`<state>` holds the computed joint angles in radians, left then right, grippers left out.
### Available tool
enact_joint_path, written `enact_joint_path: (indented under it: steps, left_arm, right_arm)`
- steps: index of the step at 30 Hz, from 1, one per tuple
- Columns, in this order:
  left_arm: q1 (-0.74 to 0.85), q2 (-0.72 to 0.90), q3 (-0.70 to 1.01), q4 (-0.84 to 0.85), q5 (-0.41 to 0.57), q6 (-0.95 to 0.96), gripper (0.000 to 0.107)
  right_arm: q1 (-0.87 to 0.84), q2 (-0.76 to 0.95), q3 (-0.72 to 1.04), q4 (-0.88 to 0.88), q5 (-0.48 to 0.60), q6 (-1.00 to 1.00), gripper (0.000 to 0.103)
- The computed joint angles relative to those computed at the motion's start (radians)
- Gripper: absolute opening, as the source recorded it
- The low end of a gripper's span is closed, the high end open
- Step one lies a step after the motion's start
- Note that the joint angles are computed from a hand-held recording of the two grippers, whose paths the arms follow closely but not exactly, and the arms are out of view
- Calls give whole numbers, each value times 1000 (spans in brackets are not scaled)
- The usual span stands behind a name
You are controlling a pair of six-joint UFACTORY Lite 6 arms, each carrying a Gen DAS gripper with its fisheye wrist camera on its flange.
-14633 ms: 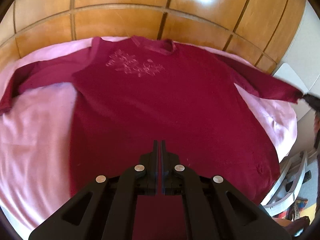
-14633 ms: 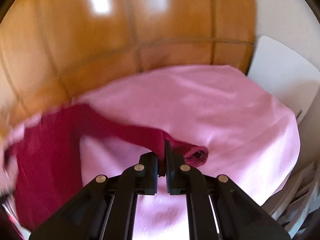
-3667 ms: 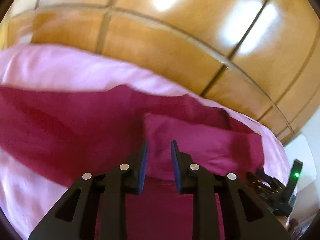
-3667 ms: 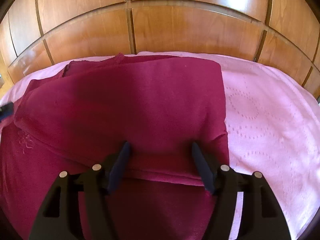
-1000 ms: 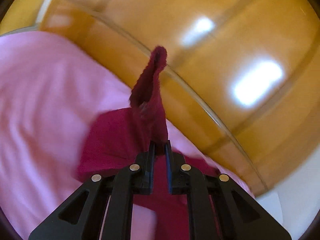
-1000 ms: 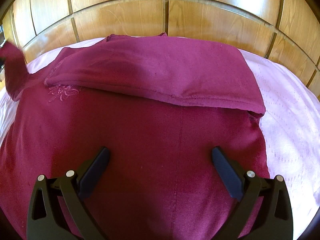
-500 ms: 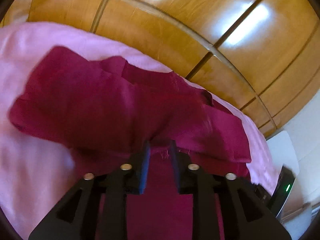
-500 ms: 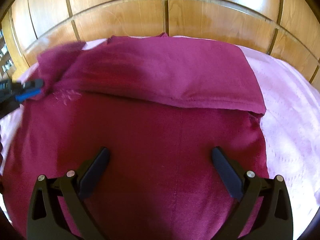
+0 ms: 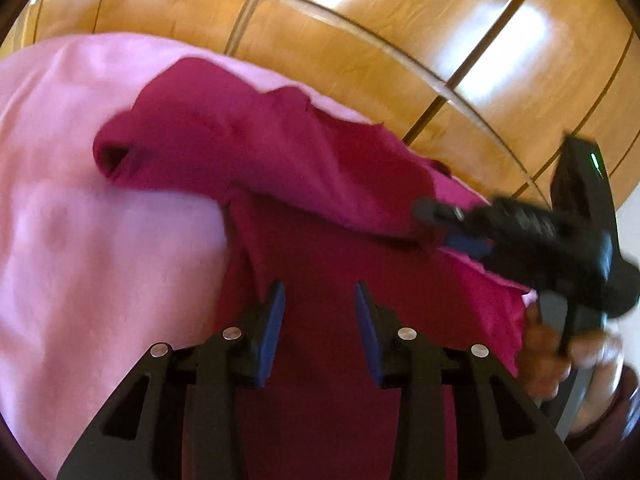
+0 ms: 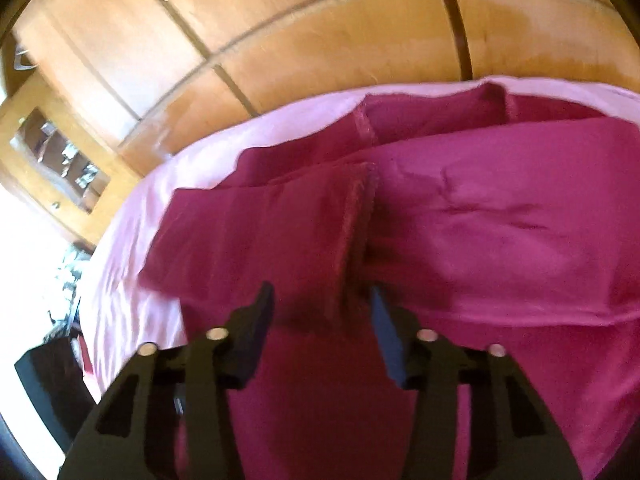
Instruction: Fold small clothes
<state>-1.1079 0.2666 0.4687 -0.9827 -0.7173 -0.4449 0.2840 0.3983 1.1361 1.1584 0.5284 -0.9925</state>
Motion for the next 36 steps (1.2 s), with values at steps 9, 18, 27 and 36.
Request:
enact_joint_path:
  steps: [9, 18, 27, 36]
  left_arm:
    - [-17, 23, -45, 73, -59, -123, 35]
    - [-34, 22, -24, 13, -38, -67, 35]
    - [-9, -20, -36, 27, 5, -69, 35]
    - [-110, -244, 58, -476, 23, 618, 43]
  right_arm:
    - [58, -201, -54, -168, -162, 62, 6]
    - [-340, -211, 5, -175, -3, -58, 7]
    - [-588, -10, 62, -199, 22, -111, 7]
    - [-614, 71, 94, -165, 36, -168, 7]
